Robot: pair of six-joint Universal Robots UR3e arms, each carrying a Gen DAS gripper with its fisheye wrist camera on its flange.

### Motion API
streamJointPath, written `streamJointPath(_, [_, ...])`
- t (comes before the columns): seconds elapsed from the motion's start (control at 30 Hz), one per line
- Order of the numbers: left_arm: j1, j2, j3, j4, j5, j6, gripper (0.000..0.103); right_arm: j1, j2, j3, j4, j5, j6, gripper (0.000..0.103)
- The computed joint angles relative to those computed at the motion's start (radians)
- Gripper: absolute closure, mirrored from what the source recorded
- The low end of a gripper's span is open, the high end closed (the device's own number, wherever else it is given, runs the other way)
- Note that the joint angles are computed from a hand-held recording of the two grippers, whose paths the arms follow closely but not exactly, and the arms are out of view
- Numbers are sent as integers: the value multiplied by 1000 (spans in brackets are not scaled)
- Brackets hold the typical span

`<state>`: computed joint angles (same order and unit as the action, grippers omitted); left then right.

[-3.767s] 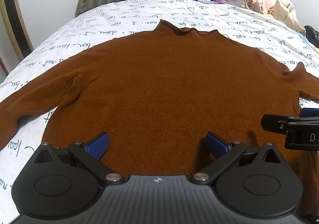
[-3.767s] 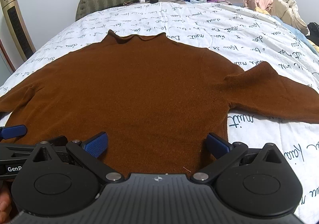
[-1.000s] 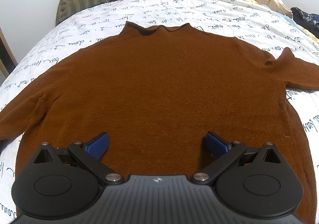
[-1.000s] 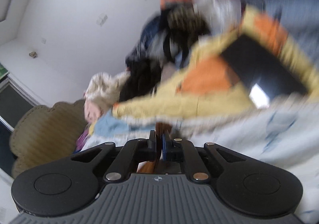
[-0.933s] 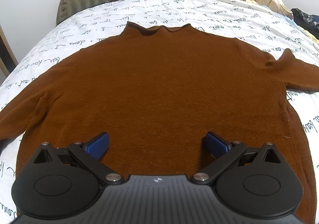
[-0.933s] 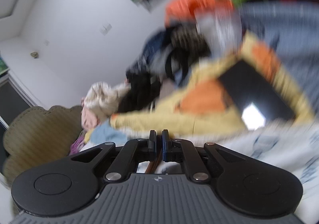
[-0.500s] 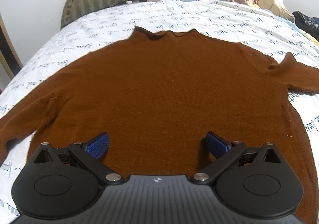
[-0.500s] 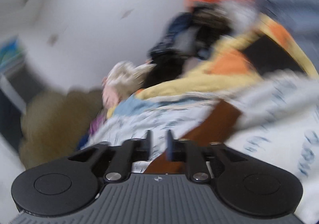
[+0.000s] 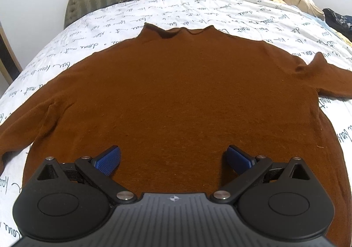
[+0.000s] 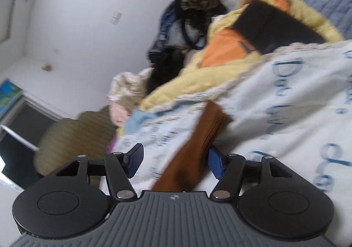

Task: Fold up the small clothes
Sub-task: 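Lift the held sleeve cuff up off the bed with the right tool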

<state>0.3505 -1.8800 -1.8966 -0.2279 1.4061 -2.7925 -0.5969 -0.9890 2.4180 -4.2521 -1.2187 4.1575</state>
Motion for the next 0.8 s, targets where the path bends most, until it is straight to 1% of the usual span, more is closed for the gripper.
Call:
streamJointPath(0.03, [0, -1, 2, -1, 1, -4, 0, 1, 9, -19, -11, 6, -2, 40])
streamJointPath(0.1, [-4, -4, 8, -5, 6, -9, 0, 26, -12, -70, 74, -37, -28, 41])
streamJointPath(0.17, [-8, -3, 6, -3, 8, -4, 0, 25, 9, -124, 121, -39, -9, 41])
streamJointPath(0.2, [-10, -1, 3, 1, 8, 0, 0, 23, 24, -154, 141, -39, 6, 44])
streamJointPath(0.27, [-10, 4, -4, 9, 8, 7, 0, 26, 30, -193, 215, -64, 0, 58])
streamJointPath(0.3, [-8, 7, -8, 13, 5, 10, 0, 28, 26, -206, 261, -79, -5, 78])
streamJointPath(0.33, [-6, 9, -10, 15, 4, 12, 0, 31, 14, -215, 315, -92, -12, 91])
streamJointPath(0.43, [-1, 9, -4, 16, 8, 11, 0, 55, -26, -210, 361, -126, -54, 92])
streamJointPath(0.5, [5, 9, 2, 17, 8, 10, 0, 107, -91, -208, 401, -214, -114, 92])
streamJointPath(0.53, [11, 11, 5, 18, 4, 9, 0, 140, -120, -216, 415, -270, -148, 92])
streamJointPath(0.6, [25, 14, 7, 22, -5, 5, 0, 223, -166, -258, 454, -414, -232, 92])
streamJointPath(0.7, [41, 13, 12, 15, -11, 0, 0, 384, -157, -388, 512, -704, -406, 92])
streamJointPath(0.73, [45, 12, 14, 11, -10, 0, 0, 415, -148, -419, 522, -762, -431, 92])
streamJointPath(0.77, [47, 9, 14, 10, -8, 0, 0, 430, -153, -434, 542, -783, -430, 92])
streamJointPath(0.8, [48, 6, 17, 8, -5, 0, 0, 444, -158, -449, 568, -779, -432, 92])
